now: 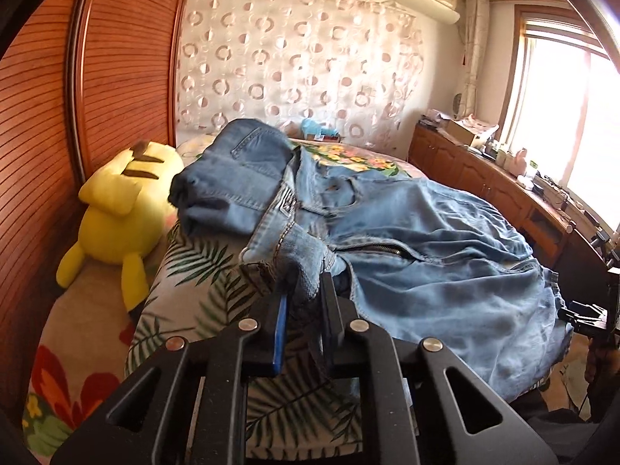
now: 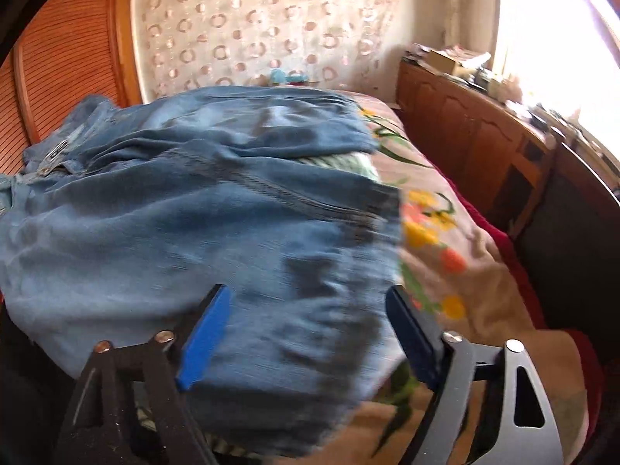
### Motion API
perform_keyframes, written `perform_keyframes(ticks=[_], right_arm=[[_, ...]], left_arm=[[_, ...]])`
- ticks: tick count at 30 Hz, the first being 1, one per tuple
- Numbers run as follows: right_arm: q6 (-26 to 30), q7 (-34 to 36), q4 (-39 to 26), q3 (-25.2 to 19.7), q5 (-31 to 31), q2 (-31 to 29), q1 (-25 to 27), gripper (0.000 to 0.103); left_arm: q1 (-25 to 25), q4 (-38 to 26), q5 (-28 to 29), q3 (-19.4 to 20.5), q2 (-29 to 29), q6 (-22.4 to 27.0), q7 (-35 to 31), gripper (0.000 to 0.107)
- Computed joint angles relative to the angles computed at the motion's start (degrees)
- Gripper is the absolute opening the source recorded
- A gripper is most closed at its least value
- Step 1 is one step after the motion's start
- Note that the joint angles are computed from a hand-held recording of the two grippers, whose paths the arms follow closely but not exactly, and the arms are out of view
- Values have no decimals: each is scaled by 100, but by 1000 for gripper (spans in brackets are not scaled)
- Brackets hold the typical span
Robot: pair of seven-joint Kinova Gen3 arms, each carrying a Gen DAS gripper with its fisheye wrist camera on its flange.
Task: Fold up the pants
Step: 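Grasp the waistband edge with the left gripper while the right gripper grasps the leg hem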
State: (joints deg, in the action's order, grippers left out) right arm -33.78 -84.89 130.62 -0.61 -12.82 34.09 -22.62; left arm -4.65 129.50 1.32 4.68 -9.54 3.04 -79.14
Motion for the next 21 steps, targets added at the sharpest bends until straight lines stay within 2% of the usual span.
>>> perform_keyframes(ticks=[3, 7, 9, 10, 11, 13, 16, 18, 21], right_arm=[[10, -122, 86, -57, 136, -33, 224, 75], [97, -311, 93, -206, 412, -34, 463, 65], [121, -270, 86, -105, 320, -32, 325, 64], [166, -248, 90, -79, 313, -52, 295, 58], [305, -249, -11, -102, 387, -112, 367, 47], [425, -270, -32, -146, 492, -182, 400, 37], [601, -301, -143, -272, 786, -200, 559, 17], [704, -337, -202, -329, 945, -215, 650, 10], [509, -473, -130, -491, 1261, -302, 907, 7]], left_arm=[[5, -108, -20, 57, 72, -12, 0, 16], [-394, -232, -158, 547, 116, -31, 125, 15], [-412, -322, -204, 594, 159, -51, 130, 15], [-345, -367, -208, 543, 183, -66, 120, 15], [-339, -411, -219, 554, 204, -81, 120, 15], [-404, -519, -264, 655, 258, -113, 122, 14], [-837, -675, -361, 1135, 329, -144, 197, 14], [-1193, -793, -452, 1511, 376, -145, 273, 14], [-1503, -975, -577, 1793, 449, -190, 308, 13]])
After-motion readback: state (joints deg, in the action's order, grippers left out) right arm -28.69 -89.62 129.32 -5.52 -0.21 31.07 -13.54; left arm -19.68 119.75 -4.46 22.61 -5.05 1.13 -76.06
